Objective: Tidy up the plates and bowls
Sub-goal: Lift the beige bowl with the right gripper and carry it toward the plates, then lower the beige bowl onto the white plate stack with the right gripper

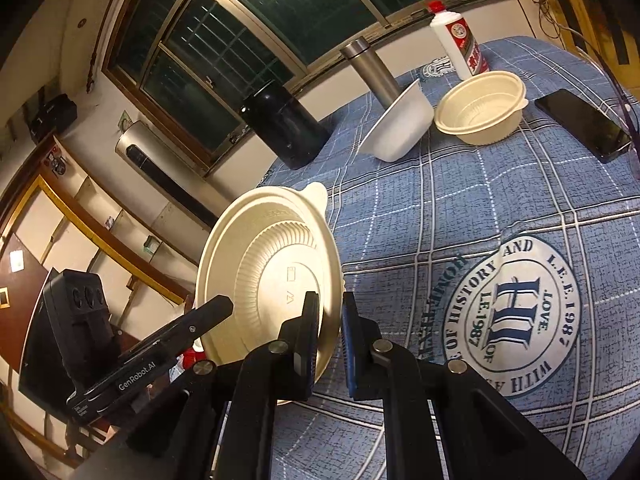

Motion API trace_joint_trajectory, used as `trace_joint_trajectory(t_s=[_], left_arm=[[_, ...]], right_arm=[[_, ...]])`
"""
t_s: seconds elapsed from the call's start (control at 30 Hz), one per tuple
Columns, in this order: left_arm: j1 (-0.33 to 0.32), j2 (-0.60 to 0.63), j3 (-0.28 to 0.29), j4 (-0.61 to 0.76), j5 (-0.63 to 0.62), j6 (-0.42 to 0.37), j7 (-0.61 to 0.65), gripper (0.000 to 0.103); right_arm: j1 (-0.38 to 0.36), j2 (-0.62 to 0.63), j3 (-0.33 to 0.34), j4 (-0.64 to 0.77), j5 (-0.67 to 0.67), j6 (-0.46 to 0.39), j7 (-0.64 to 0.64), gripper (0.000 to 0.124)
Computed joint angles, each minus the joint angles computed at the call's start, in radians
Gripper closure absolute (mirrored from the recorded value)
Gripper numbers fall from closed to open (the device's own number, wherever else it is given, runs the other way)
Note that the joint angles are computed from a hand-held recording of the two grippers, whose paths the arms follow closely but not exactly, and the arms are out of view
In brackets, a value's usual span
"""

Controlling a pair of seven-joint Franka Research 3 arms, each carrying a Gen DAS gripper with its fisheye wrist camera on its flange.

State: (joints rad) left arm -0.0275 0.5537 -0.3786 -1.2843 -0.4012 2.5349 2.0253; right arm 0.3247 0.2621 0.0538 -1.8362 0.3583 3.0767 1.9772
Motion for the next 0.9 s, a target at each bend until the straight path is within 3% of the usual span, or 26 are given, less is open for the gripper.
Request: trace_joint_trajectory(t_s=[0.9], left_arm=[[0.091, -0.08, 0.021, -0.094, -0.067, 0.103, -0.023, 0.082]], right_arm=[[0.029, 0.211, 0.036, 0.393, -0.042, -0.22, -0.08, 0.113]])
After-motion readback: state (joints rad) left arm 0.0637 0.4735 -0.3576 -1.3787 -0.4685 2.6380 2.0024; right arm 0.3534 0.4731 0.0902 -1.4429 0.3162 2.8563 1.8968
